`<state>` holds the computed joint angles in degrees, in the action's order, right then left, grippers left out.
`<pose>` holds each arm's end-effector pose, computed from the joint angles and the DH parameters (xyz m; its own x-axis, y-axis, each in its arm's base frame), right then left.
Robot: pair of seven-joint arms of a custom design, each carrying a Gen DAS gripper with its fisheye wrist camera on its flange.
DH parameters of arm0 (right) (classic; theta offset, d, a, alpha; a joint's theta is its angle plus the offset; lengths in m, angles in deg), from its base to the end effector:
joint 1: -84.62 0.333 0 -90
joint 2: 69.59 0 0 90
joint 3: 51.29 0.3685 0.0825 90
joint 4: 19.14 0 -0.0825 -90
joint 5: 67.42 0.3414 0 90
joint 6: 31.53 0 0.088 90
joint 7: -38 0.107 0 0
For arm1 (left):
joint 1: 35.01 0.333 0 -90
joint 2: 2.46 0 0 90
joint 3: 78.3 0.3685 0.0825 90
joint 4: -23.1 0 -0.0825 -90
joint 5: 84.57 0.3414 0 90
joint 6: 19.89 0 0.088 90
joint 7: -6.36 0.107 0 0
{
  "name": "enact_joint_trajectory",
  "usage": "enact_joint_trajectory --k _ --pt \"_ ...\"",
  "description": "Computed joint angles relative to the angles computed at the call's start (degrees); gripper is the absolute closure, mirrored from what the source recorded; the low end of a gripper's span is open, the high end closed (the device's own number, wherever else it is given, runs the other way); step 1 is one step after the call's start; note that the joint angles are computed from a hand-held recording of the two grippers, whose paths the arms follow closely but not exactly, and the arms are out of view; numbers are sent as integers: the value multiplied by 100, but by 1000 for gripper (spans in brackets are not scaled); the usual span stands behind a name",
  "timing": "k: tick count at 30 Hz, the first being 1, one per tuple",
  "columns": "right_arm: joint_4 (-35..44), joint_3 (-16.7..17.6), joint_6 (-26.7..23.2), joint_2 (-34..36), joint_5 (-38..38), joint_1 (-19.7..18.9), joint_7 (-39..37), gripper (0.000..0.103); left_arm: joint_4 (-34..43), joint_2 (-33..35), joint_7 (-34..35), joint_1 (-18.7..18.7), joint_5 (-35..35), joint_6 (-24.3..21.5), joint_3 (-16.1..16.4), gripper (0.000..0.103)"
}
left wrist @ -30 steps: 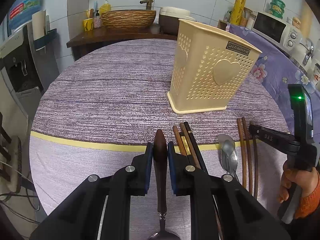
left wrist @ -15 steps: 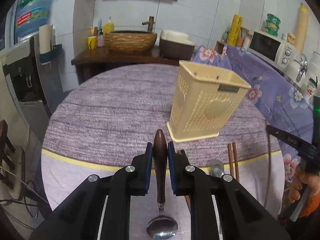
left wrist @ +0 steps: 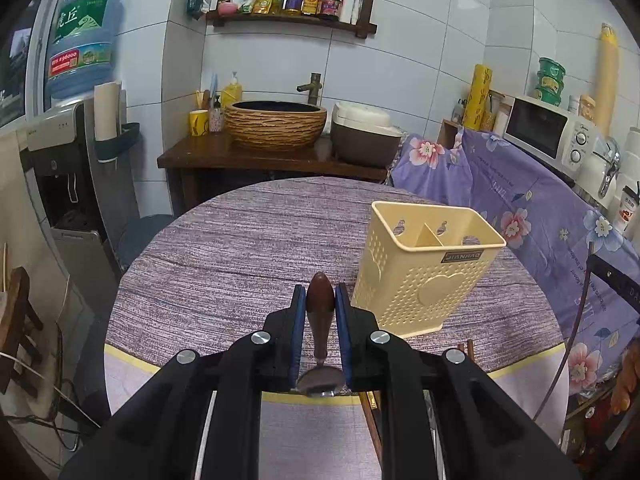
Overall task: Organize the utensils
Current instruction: 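Carry the spoon and chopstick over the cream holder and lower them in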
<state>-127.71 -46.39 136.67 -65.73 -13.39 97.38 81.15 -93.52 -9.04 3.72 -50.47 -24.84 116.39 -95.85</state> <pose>0.5708 0.1253 0.6290 0.3794 -0.9062 -0.1864 -0.5165 -0.0403 -0.8553 0.4347 -0.2822 0.6142 0.3329 -0.9356 0.1177 -0.4957 -0.2798 -0.8222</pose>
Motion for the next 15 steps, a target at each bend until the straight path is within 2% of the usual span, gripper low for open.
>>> enact_joint_trajectory --k 8,12,15 --pt "315 6 -60 35 -6 -14 -146 95 148 -93 118 95 0 36 56 87" --pt "837 80 181 166 -127 52 -178 95 582 -91 406 157 112 -252 17 87" --pt "1461 111 170 352 -503 108 176 95 1083 -29 669 182 228 -504 -4 87"
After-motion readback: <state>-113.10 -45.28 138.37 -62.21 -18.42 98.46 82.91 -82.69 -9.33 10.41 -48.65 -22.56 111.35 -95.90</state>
